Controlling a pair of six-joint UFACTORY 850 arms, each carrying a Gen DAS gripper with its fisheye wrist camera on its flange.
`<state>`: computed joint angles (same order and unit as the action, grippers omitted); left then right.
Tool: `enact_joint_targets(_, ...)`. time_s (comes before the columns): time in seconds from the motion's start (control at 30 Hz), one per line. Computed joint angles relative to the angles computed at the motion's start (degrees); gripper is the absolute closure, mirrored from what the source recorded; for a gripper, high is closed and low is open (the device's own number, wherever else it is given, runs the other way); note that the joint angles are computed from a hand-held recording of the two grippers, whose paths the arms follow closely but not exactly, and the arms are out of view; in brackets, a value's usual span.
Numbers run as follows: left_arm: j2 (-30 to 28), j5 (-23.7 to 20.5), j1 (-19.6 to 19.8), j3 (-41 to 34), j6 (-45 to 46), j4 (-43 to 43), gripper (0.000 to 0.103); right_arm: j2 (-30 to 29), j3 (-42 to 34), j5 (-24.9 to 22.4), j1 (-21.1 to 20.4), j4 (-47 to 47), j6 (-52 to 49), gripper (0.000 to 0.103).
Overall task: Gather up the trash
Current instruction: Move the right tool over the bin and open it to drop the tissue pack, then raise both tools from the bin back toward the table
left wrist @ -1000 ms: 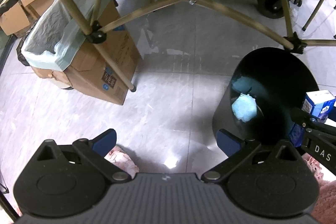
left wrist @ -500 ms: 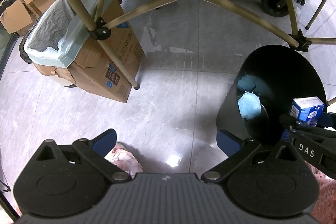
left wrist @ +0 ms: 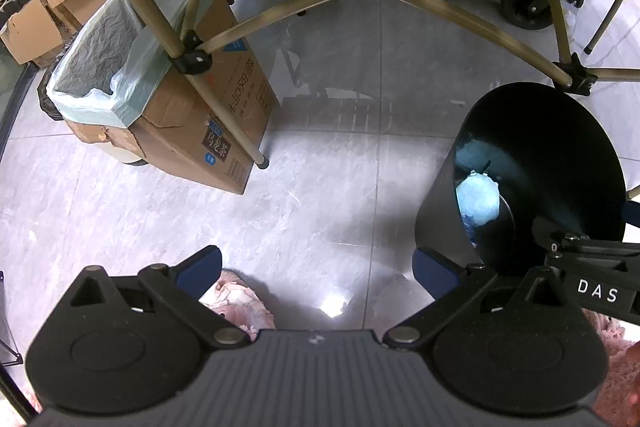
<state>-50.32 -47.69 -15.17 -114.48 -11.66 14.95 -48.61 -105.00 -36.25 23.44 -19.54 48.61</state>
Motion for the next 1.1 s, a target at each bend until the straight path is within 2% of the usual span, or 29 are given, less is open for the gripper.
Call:
enact_joint_targets(0.6,0.4,0.7,0.1,0.2,0.1,-1.3,0.0,1.4,1.9,0.1,0.0,-3.0,2.6,0.0)
enact_joint_targets(0.9,3.8,6.0,-0.5,4.4,-1.7,0.3,0.0,6.0,7.0,2.7,0.2,-10.0,8.5,0.0)
enact_joint_targets(1.1,8.4,12.1,-0.7,10.2,-1.8,0.1,0.0,11.4,12.8,5.8,0.4,-17.3,16.4,0.0)
